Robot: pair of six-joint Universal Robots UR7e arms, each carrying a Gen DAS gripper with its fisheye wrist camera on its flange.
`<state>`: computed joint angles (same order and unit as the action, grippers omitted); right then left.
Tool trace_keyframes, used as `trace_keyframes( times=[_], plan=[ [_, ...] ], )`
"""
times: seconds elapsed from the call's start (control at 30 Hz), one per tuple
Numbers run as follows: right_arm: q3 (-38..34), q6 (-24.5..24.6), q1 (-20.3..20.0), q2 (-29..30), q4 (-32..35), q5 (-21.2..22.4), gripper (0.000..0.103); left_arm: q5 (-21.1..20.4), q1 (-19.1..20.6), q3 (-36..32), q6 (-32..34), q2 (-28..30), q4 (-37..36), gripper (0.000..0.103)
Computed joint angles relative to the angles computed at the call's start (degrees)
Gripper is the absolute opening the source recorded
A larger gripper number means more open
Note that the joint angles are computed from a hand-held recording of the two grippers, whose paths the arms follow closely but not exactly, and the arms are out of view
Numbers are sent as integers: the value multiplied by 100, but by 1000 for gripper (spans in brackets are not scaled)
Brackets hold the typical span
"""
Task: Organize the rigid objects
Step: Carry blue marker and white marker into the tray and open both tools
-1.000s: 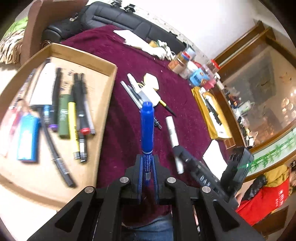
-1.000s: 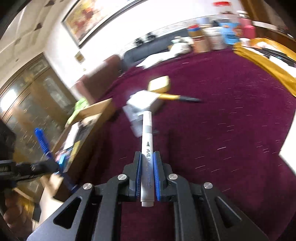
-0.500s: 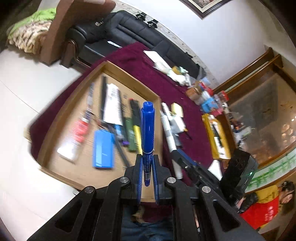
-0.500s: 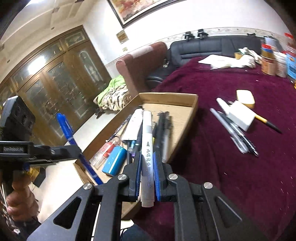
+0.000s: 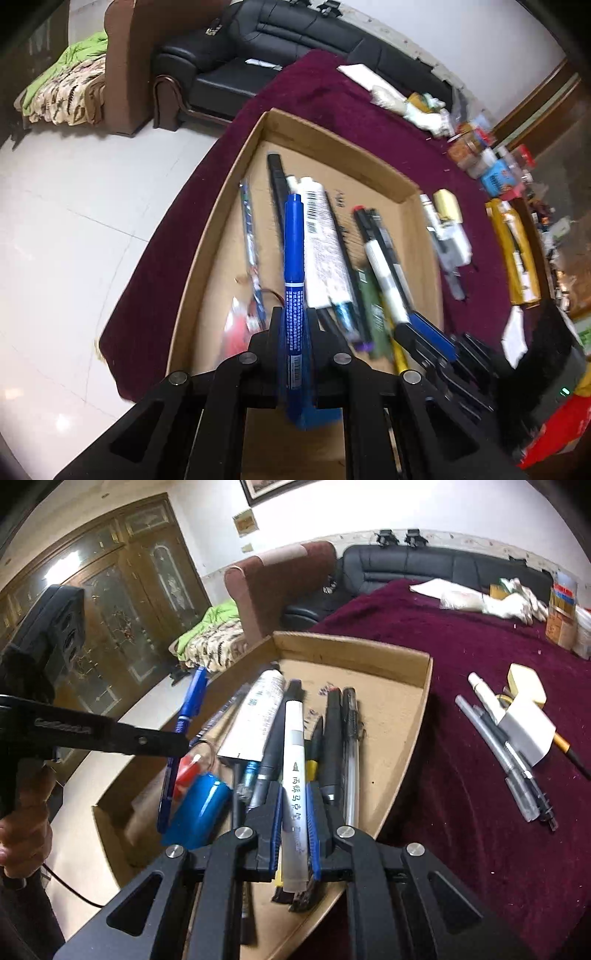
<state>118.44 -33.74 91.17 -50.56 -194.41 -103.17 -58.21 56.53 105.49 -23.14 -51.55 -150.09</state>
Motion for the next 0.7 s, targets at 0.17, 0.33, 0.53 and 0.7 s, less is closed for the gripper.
trace_keyframes(
  times=[0.17, 0.33, 0.53, 0.7],
  plan=[
    [-81, -91, 39, 116, -88, -90, 13, 434, -13, -160, -11, 260, -41, 9],
    [-4, -45, -5, 67, -71, 75, 29, 879, -226, -1, 53, 339, -186, 40],
    [963, -80, -425, -829, -732, 974, 67, 2046, -989, 866, 20, 334, -1471, 81],
    [1236, -23, -796, -1442, -1044, 146, 74, 1495, -1380, 1100, -128, 524, -1873, 82]
  ],
)
